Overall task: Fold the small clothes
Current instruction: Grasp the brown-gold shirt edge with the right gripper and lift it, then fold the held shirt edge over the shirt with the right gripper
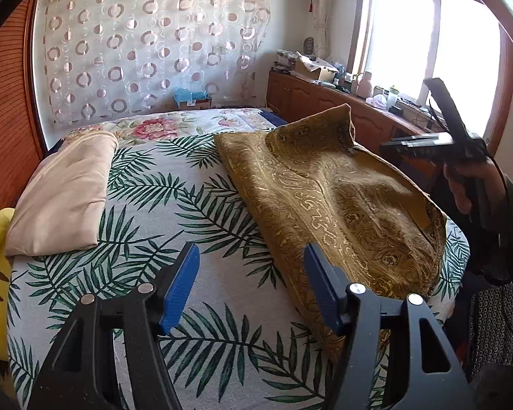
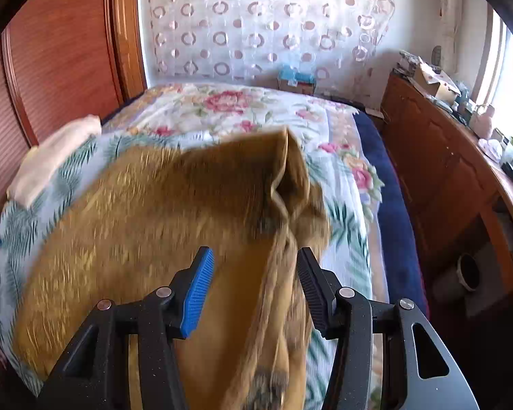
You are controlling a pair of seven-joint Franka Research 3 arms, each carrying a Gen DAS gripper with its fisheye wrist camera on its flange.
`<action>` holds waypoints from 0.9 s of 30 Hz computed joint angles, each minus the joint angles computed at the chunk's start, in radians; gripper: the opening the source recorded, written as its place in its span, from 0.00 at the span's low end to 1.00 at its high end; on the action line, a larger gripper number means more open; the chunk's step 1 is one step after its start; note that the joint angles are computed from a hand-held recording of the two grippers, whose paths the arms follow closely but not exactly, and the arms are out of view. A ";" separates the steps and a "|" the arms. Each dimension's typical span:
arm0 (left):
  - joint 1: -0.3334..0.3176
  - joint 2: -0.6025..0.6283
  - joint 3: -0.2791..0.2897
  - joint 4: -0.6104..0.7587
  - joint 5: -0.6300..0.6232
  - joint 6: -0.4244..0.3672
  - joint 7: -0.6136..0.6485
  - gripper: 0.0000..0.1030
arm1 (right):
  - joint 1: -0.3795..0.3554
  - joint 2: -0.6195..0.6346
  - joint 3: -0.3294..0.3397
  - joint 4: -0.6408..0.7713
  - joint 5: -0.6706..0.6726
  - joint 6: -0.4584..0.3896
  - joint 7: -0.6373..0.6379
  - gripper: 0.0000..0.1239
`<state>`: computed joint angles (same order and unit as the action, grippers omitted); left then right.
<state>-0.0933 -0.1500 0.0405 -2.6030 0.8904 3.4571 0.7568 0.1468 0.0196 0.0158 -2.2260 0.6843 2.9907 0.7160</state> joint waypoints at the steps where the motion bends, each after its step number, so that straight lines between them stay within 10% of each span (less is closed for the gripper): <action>1: 0.003 0.001 -0.008 -0.002 -0.010 0.003 0.006 0.63 | -0.002 -0.019 0.000 -0.023 0.016 -0.003 -0.023 0.43; 10: -0.003 0.022 -0.046 0.012 -0.032 -0.001 0.015 0.63 | 0.051 -0.207 -0.054 -0.253 0.085 -0.021 -0.128 0.42; 16: -0.022 0.017 -0.038 0.014 -0.017 -0.016 0.007 0.63 | 0.108 -0.206 -0.120 -0.244 0.188 -0.005 -0.213 0.04; 21: -0.028 0.009 -0.038 0.005 -0.040 -0.013 0.021 0.63 | 0.171 -0.290 -0.161 -0.276 0.441 0.087 -0.406 0.02; 27: -0.035 0.017 -0.042 0.005 -0.053 -0.008 0.033 0.63 | 0.061 -0.303 -0.109 -0.317 0.205 0.038 -0.193 0.02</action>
<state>-0.1287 -0.1334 -0.0012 -2.5977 0.8374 3.4489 0.7896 0.2082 -0.2838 -0.0933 -2.5435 0.8891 3.0292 0.5226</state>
